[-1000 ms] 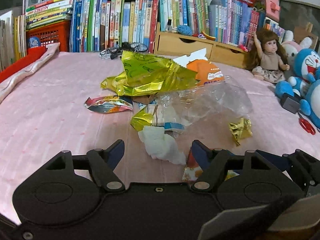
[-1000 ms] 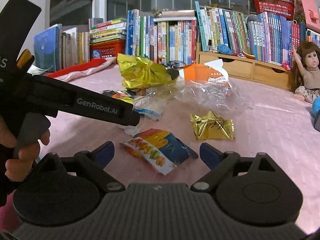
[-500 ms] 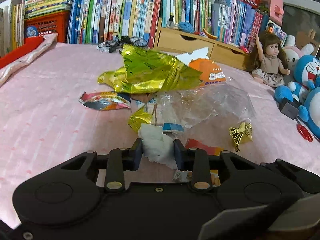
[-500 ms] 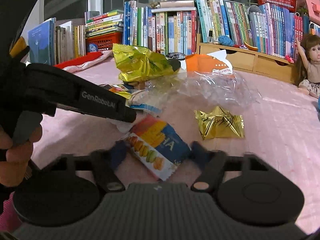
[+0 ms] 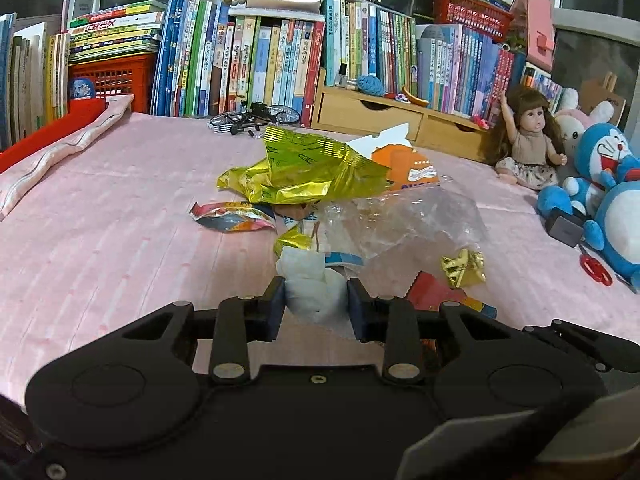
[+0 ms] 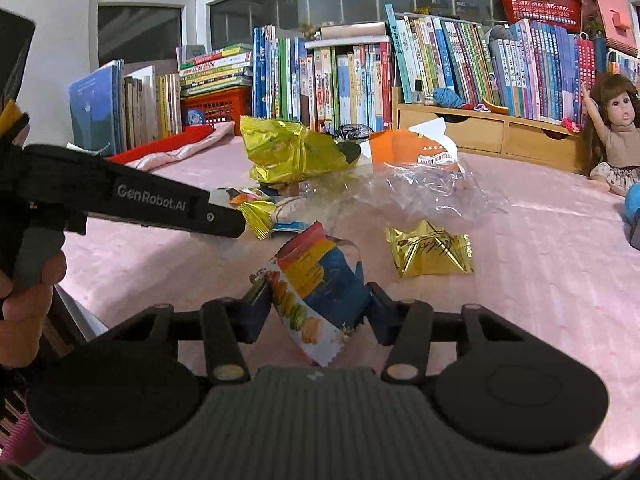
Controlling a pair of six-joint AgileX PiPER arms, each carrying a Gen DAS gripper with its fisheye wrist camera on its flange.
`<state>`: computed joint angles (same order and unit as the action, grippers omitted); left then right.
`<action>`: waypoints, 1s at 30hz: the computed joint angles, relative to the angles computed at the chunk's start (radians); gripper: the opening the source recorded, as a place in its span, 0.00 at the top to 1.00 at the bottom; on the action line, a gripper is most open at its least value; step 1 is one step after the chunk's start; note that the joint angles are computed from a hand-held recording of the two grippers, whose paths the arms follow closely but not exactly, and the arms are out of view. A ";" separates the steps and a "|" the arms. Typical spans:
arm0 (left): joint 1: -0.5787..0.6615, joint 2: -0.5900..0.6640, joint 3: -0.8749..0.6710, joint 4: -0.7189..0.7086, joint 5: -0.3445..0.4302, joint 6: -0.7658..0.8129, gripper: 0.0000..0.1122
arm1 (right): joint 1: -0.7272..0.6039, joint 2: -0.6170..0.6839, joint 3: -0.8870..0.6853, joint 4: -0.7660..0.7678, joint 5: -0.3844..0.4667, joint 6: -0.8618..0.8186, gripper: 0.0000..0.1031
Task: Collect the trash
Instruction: 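Carry the snack wrapper and tissue down into the black bin and open both tools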
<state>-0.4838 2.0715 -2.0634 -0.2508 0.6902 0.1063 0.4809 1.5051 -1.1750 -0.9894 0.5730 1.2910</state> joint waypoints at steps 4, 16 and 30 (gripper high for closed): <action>-0.002 -0.076 0.121 -0.019 -0.052 0.024 0.72 | 0.019 -0.027 0.022 -0.008 0.009 0.021 0.48; -0.010 -0.276 0.413 -0.110 -0.137 0.127 0.72 | 0.122 -0.131 0.120 -0.055 0.070 0.136 0.50; 0.005 -0.450 0.659 -0.160 -0.121 0.222 0.72 | 0.310 -0.229 0.225 -0.049 0.210 0.236 0.50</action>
